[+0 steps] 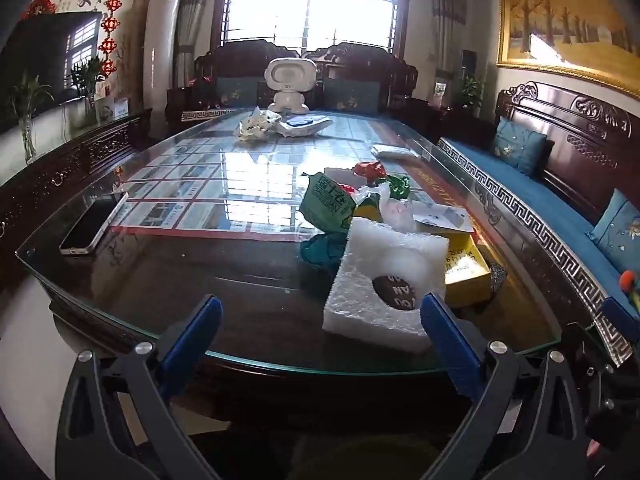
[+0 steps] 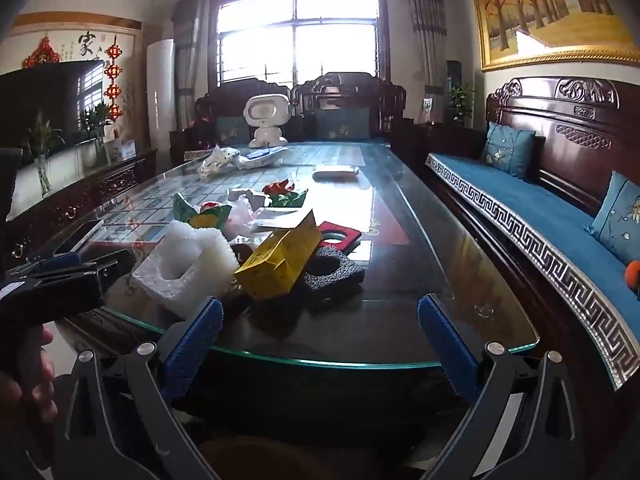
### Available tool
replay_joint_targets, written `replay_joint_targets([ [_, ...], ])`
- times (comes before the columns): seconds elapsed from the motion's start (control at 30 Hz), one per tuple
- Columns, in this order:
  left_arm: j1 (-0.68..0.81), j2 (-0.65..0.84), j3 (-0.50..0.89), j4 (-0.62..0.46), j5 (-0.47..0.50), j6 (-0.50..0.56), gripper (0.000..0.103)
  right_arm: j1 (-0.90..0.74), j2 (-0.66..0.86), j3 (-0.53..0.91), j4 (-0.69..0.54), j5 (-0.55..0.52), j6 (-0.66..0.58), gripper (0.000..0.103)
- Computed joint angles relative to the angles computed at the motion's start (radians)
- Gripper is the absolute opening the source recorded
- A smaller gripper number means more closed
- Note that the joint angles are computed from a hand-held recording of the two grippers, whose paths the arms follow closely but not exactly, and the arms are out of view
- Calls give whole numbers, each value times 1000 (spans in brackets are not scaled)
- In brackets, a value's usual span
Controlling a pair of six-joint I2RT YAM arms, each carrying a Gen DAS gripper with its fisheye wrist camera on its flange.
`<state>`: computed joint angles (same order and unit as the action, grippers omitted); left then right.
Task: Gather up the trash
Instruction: 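Reach both grippers toward the trash items on the glass table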
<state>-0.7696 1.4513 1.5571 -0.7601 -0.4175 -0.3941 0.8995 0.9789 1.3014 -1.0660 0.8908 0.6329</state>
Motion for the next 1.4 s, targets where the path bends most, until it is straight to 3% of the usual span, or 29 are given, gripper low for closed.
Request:
replay_joint_targets([
  [1.1,13,-28,-36,28,-25,24,99,-11,-1,43,-39,49,40,95],
  [1.4,24,-22,-33,28,-24,28,99,-34,2,40,-9,19,7,95],
])
